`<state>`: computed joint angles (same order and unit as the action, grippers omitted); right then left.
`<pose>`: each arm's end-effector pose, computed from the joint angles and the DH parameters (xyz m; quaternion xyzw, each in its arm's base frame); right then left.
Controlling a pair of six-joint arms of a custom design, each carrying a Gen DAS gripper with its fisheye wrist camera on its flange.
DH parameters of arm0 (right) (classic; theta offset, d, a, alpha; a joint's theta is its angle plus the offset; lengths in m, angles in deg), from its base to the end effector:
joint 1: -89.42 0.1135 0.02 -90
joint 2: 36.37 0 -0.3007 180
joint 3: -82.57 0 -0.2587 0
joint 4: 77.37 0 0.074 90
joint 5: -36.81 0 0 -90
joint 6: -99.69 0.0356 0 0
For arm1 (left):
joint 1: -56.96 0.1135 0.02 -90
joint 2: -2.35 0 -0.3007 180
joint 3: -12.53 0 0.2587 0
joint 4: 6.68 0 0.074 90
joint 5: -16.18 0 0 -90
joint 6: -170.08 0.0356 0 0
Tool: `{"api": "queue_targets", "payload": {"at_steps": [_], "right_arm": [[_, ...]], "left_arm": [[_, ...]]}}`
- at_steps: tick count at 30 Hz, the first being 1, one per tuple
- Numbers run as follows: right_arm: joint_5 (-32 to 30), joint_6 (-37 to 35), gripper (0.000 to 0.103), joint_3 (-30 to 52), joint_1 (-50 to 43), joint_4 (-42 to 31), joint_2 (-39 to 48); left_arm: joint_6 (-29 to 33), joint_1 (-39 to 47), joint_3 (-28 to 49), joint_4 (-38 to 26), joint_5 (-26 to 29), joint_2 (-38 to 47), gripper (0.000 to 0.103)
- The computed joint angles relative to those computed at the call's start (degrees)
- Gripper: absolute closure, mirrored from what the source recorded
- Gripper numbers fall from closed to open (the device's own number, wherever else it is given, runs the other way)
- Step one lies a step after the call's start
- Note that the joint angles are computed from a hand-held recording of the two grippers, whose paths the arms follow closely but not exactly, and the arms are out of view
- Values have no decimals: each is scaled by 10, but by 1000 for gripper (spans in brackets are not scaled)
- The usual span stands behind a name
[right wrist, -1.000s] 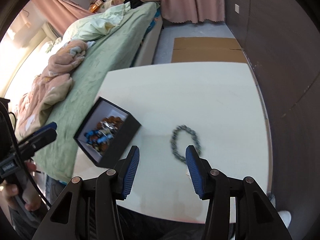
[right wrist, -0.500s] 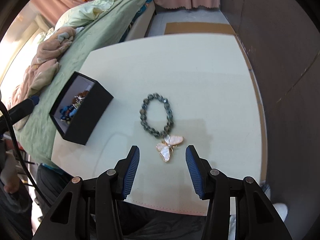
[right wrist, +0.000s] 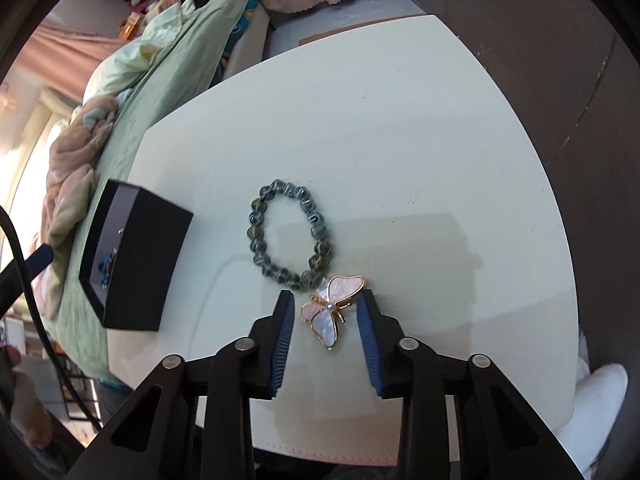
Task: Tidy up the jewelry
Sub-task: 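Grasp the white butterfly pendant with the right gripper, then lower the left gripper onto the blue-grey bead bracelet and grasp it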
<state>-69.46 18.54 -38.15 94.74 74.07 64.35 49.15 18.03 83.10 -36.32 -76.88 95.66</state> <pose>0.3046 0.0384 0.1361 0.0055 0.9752 0.1595 0.1534 0.2679 -0.2139 0.2269 0.0574 0.9446 -0.1638 0.2787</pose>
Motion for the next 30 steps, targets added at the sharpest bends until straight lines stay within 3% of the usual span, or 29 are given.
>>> {"api": "queue_targets", "payload": {"at_steps": [4,20,25,30], "right_arm": [[14,10,89,7,1,3,7],[-85,-11,90,-45,-118,27,-42],[-101,-25,90,-65,-161,25,-71],[-118,-35,90,-81,-198,21,-98]], "left_arm": [[3,-5,19,-6,0,15,20],[11,-51,118,-12,12,118,21],[-5,-63,165,-42,18,166,46],[-17,-80,210,-74,10,212,55]]}}
